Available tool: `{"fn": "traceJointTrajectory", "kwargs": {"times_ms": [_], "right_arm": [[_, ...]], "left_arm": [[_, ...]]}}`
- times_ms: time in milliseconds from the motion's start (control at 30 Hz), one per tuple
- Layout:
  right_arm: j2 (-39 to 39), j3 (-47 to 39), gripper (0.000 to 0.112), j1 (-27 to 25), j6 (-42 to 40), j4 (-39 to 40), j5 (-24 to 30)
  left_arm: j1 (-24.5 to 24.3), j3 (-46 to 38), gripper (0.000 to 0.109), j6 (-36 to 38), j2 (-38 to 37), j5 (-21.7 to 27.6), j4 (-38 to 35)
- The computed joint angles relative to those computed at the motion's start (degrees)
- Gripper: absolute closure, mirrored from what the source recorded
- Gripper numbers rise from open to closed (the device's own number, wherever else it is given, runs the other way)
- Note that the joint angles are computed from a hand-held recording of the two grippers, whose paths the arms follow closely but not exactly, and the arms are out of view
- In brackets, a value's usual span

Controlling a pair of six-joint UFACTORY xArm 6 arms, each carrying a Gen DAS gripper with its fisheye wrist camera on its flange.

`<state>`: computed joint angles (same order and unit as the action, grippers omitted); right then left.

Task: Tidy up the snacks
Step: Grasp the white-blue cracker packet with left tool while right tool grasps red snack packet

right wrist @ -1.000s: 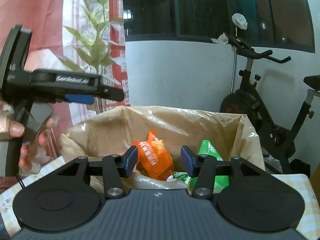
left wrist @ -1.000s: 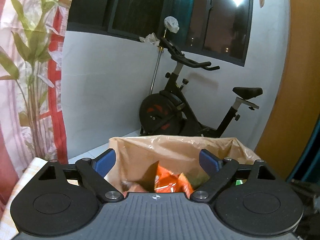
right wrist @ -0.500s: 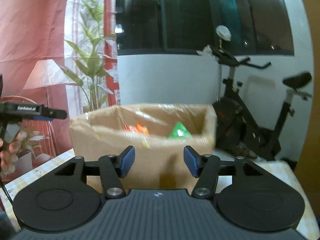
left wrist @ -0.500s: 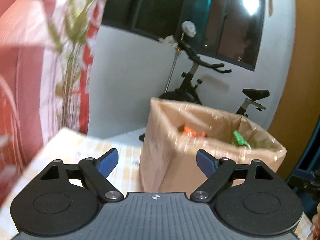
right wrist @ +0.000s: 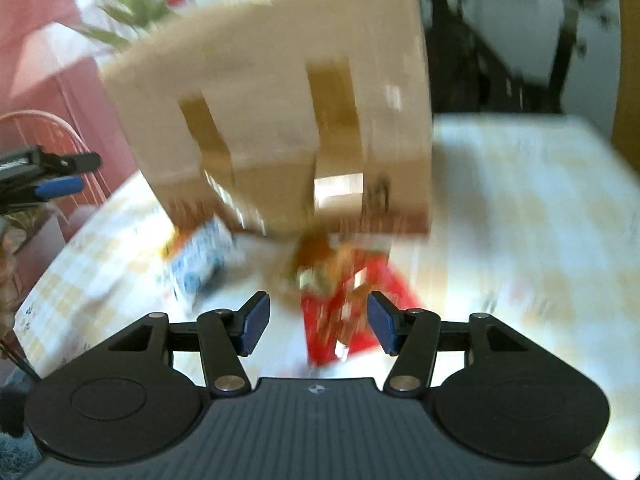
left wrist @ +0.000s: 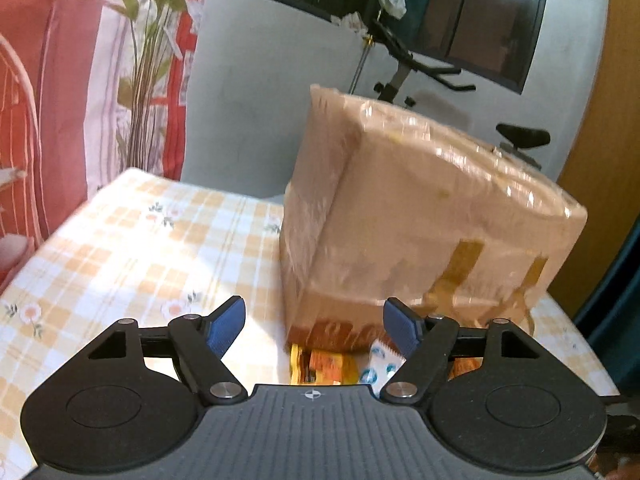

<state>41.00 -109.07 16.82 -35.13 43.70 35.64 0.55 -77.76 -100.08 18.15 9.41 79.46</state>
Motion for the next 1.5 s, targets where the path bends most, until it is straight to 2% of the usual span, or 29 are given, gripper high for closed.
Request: {"fn": "traceJointTrajectory", "kwargs": {"times_ms": [100, 233, 400, 533, 667, 800, 967, 1033, 1067, 1267, 1500], "right_arm": [[2.32, -3.08, 0.052, -0.15, 5.09, -4.92, 2.81], [5.02, -7.15, 0.046, -0.87, 8.34, -4.95, 4.21], [8.8, -12.95, 0.041, -0.32, 10.77, -7.66, 4.9], [12.19, -17.87, 0.04, 0.69, 11.1, -10.42, 4.73], [12.75, -17.37, 0.04, 1.76, 8.51, -11.46, 1.47], [10.2, -10.69, 0.042, 3.12, 4.51, -12.93, -6.32], [7.48, -3.3, 0.043, 4.24, -4.96, -6.51, -14.72], [7.16, -2.63, 0.053, 4.29, -5.13, -5.89, -15.75], [6.91, -2.22, 0.058, 4.26, -6.38, -4.16, -15.94], [5.3, -0.69, 0.061, 3.79, -17.3, 9.21, -15.01], [5.1, -0.86, 0.061, 3.45, -21.58, 14.96, -14.42]], "left_arm": [[-0.07, 1.19, 0.031, -0.55, -0.36, -0.13, -0.56], [-0.32, 2.01, 0.031, -0.09, -0.43, -0.04, -1.61], [-0.73, 2.1, 0.031, 1.46, 0.06, -0.29, -3.35], [-1.18, 2.29, 0.031, 1.59, 0.22, -0.46, -2.84], [-1.47, 2.89, 0.031, 2.8, 0.37, -0.8, -4.09], [-1.71, 3.36, 0.031, 5.14, 0.7, -1.06, -6.47], [-2.21, 3.21, 0.031, 8.78, 1.39, -0.89, -9.82], [-2.32, 3.09, 0.031, 9.95, 1.7, -0.99, -10.79], [-2.38, 3.02, 0.031, 10.66, 1.86, -1.0, -11.4], [-2.99, 2.82, 0.031, 17.73, 2.93, -1.14, -17.26], [-4.42, 1.04, 0.031, 30.89, 5.93, -1.77, -27.51]]}}
